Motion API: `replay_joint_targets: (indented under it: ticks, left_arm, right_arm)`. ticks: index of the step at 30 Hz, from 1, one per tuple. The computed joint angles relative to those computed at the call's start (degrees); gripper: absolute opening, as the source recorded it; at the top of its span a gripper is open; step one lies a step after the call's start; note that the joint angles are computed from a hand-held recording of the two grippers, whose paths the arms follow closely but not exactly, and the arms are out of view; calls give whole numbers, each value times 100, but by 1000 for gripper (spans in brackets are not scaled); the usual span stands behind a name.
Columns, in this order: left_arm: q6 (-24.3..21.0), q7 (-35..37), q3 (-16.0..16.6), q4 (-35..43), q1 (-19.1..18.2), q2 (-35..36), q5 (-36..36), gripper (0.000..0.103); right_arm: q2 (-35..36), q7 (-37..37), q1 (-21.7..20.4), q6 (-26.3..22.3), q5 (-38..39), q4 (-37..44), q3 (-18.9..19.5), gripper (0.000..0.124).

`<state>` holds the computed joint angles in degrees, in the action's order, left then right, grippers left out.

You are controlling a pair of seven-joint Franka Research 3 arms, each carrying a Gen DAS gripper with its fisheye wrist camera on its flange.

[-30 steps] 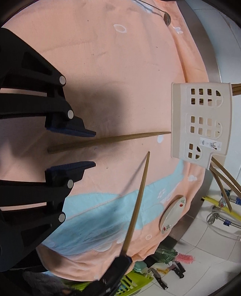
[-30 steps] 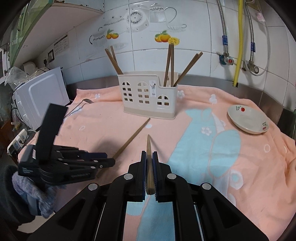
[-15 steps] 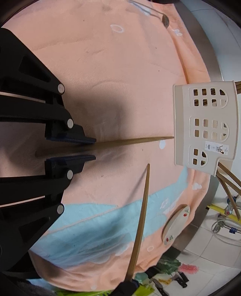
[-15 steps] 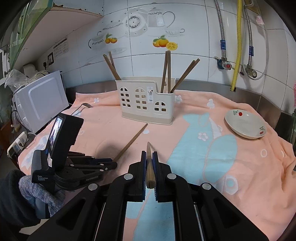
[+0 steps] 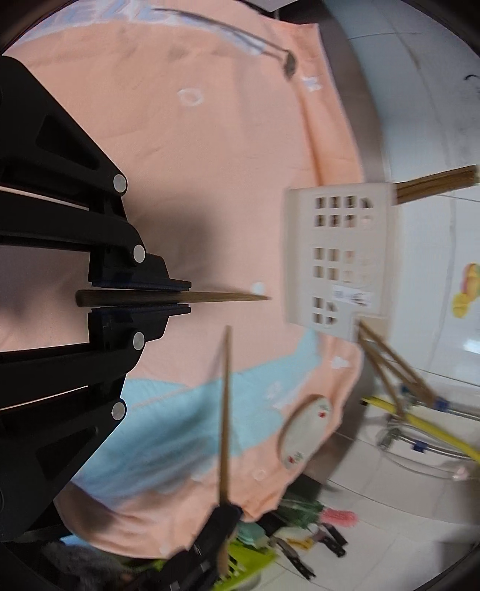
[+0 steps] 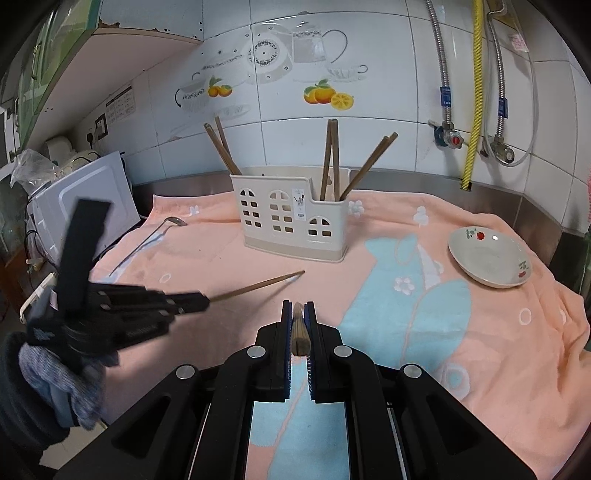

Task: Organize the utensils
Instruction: 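Lift both chopsticks upright and lower them into the white utensil holder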

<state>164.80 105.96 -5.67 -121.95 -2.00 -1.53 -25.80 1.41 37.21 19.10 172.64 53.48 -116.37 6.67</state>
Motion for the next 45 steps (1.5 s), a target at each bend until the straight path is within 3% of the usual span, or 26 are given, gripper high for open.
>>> replay_joint_targets:
  ticks: [9, 18, 27, 38, 45]
  left_arm:
    - [-74, 515, 164, 396, -39, -167, -206, 5]
    - [-398, 767, 133, 1018, 138, 78, -341, 5]
    - [-518, 618, 44, 1501, 349, 241, 47, 5]
    - [-576, 773, 7, 2332, 519, 331, -13, 5]
    - [-497, 228, -41, 3219, 597, 748, 666, 5]
  right_arm:
    - [293, 1156, -99, -622, -1492, 692, -104, 6]
    - [625, 1557, -240, -1273, -2093, 1778, -72, 6]
    - [1300, 2032, -327, -2064, -2592, 3453, -78, 6]
    - [2269, 2887, -240, -2551, -3421, 5223, -216, 6]
    - [3092, 3508, -139, -2970, -4022, 6423, -393, 6]
